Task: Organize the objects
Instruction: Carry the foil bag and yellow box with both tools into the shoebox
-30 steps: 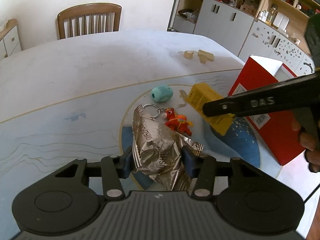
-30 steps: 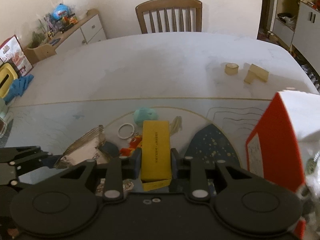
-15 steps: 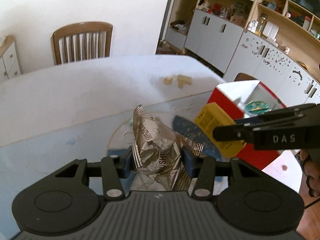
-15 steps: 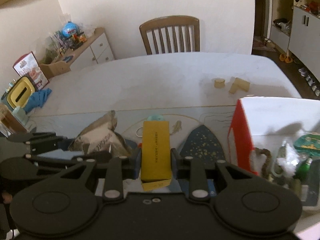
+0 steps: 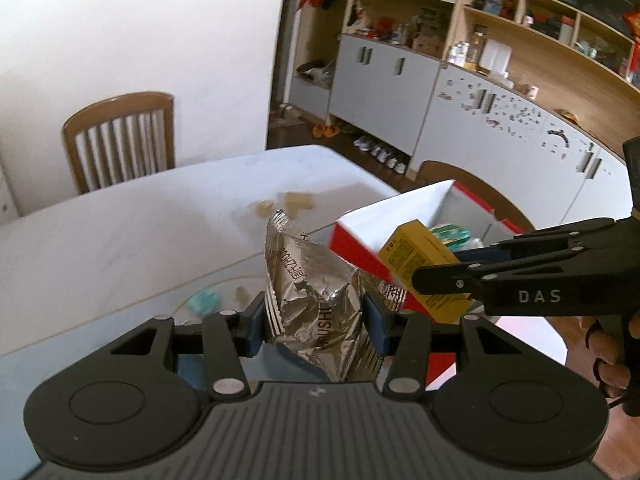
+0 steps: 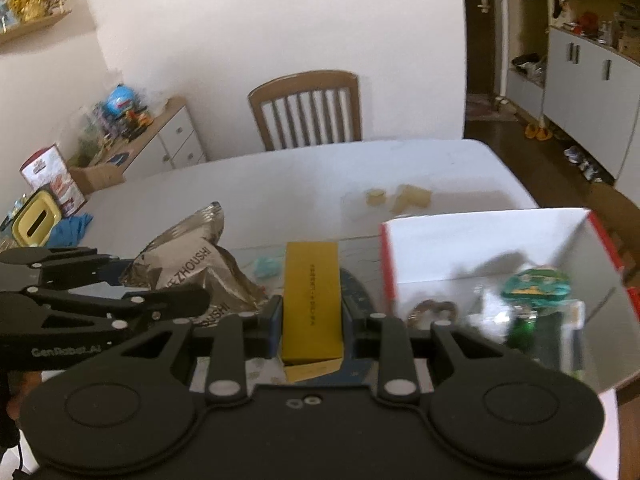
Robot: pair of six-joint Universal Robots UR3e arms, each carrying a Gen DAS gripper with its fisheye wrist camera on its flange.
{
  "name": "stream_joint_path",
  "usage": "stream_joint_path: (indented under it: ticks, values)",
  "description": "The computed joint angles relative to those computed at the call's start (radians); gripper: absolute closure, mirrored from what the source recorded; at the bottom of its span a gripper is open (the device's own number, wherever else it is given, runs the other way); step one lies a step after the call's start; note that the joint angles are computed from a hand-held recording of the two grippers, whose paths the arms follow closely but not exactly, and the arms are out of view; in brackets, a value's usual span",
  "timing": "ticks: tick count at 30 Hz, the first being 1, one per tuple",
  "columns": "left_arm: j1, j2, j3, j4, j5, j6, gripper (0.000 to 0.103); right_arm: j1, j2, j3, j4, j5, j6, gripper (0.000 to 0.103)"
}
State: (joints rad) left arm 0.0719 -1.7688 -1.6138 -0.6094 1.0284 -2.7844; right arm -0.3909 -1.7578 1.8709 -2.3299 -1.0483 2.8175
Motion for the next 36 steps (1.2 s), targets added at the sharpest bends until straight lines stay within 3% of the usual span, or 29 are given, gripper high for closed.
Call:
stream_joint_path:
  ticks: [16,27,36]
  values:
    - [-0.284,-0.268,0.327,-0.017,0.188,-0.151,0.054,-0.380,-0.028,0.010,0.173,0.163,-0.278,0.075]
    - [-0.415,-0.495,0.640,-0.121,0.286,-0.229,0.054,-0.525,0.093,-0.048,0.185,0.174,-0.399,0.075]
    - [-0.501,-0.709,0.962,-0.296,0.347,-0.243,0.054,-0.530,0.205,-0.048,0.062,0.116,-0.430,0.075]
